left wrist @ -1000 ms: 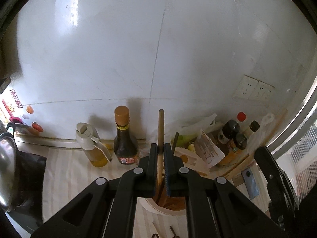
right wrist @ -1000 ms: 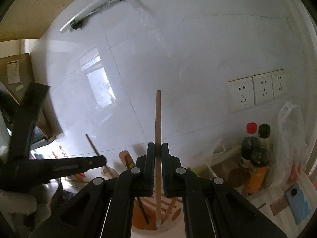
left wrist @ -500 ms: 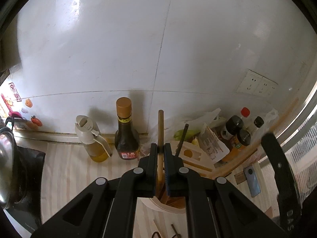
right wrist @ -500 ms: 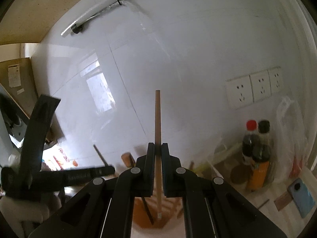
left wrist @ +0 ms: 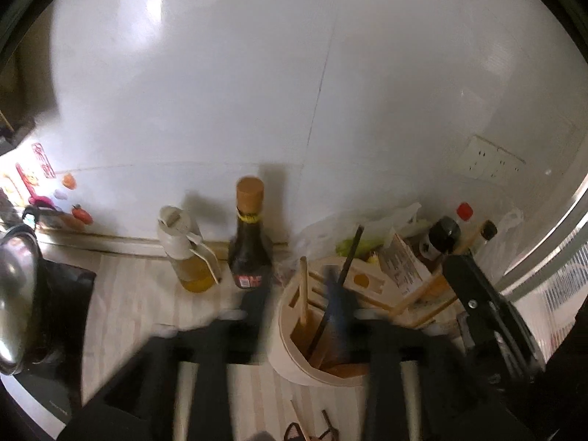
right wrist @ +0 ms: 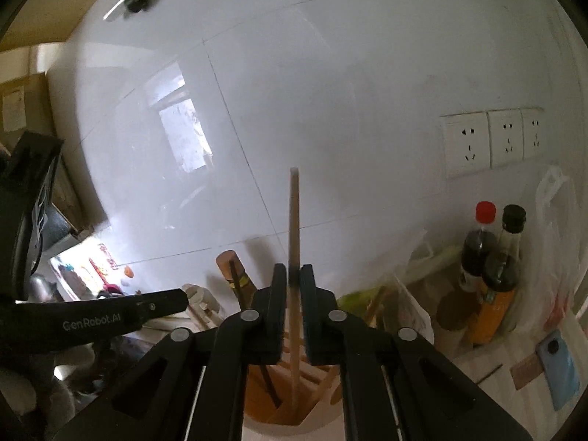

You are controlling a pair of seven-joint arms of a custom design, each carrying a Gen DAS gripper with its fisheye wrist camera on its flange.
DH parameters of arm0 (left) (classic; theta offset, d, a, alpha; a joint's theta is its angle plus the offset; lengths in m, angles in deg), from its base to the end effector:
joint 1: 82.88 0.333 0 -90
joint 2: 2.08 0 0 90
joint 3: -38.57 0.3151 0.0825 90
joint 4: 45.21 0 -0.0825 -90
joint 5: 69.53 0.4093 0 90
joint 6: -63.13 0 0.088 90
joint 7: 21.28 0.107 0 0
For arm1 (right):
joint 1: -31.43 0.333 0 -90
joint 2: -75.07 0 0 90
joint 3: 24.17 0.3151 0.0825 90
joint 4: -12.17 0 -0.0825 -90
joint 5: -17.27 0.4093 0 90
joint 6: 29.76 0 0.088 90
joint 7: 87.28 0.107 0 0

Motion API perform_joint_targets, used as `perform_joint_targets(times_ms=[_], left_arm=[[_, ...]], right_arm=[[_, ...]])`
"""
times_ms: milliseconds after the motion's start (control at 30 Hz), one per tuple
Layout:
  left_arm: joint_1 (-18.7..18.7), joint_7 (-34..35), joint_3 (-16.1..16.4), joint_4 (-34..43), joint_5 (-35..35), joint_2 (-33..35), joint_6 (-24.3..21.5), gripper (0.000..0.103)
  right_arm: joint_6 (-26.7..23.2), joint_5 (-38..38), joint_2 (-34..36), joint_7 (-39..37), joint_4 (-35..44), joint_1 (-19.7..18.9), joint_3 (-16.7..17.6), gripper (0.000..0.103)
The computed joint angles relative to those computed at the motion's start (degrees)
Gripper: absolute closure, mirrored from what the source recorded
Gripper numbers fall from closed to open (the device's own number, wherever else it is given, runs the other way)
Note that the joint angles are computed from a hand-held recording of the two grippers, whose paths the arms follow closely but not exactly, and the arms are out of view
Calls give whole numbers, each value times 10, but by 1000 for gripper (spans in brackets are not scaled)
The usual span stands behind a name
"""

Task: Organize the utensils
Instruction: 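Lower both chopsticks into the holder and open the left tool, then move both open tools down to the loose chopsticks on the mat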

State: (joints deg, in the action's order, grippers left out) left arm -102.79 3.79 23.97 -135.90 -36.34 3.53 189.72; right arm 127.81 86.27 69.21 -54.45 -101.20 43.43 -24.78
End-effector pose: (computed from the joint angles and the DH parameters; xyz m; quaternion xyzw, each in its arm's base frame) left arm 0.5575 -0.3511 0.6346 -0.7555 0.5481 -0.2731 0.2331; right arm 0.5916 0.0803 0.5843 -0.6622 0.5153 -0.1656 0.5182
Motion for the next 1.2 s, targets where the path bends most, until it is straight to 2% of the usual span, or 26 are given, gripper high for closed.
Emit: perform_joint_targets(times_ms=[33, 67, 100, 133, 167, 200, 233, 267, 300, 400, 433, 500, 567, 667, 867, 933, 1000, 1033, 1100, 1133, 1167, 1200], left_arm=[[-3, -15, 0, -1, 15, -5, -5, 33], [-4, -26, 1, -4, 27, -10, -6, 26], [-7, -36, 0, -5, 43, -16, -12, 25], [-8, -40, -2, -3, 51, -18, -21, 25], [-10, -45, -3, -1, 59, -20, -34, 21], [-11, -49, -5, -2, 64, -23, -41, 9], [-12, -54, -6, -5, 70, -26, -44, 4], [-14, -61, -8, -12, 78, -31, -47, 0], [-17, -71, -11, -16, 89, -35, -59, 0], [-25, -86, -20, -27, 104, -42, -97, 0], [-27, -95, -23, -39, 104, -48, -100, 0], [-30, -106, -28, -65, 92, -59, -99, 0], [-33, -110, -32, -78, 79, -59, -105, 0], [-40, -103, -37, -97, 49, -50, -112, 0], [-55, -116, -42, -122, -30, -14, -126, 0], [-59, -120, -43, -125, -55, 1, -126, 0], [-61, -125, -43, -132, -85, 17, -114, 2], [-61, -126, -43, -135, -97, 22, -105, 4], [-60, -118, -44, -138, -128, 38, -85, 15], [-58, -109, -45, -141, -149, 48, -69, 19], [-56, -102, -45, -142, -164, 55, -59, 29], [-56, -97, -46, -139, -176, 67, -52, 33]], right_arm=[[-7, -4, -4, 10, 1, -3, -2, 77], [-16, -7, -8, 18, 2, -6, -6, 65], [-22, -12, -11, 26, 3, -8, -8, 57], [-31, -18, -16, 36, 4, -12, -11, 55], [-38, -31, -21, 52, 5, -16, -14, 51], [-38, -45, -25, 66, 5, -19, -14, 48], [-49, -53, -30, 77, 5, -23, -19, 45], [-51, -71, -34, 97, 4, -27, -19, 38], [-52, -101, -40, 127, 1, -34, -18, 31], [-62, -166, -57, 186, -13, -52, -22, 20], [-68, -173, -65, 190, -22, -55, -28, 17], [-66, -209, -79, 211, -44, -66, -29, 5], [-68, -234, -92, 219, -73, -76, -34, 1], [-77, -296, -96, 251, -101, -98, -33, 0], [-165, -411, -57, 297, -108, -136, -38, 1], [-202, -439, -35, 298, -98, -141, -39, 10], [-226, -458, -18, 294, -95, -143, -39, 32], [-234, -477, -7, 298, -93, -144, -37, 34], [-251, -491, 15, 291, -88, -143, -37, 41], [-254, -500, 21, 290, -89, -142, -37, 41], [-262, -514, 34, 288, -85, -141, -36, 41], [-267, -519, 39, 284, -86, -141, -37, 41]])
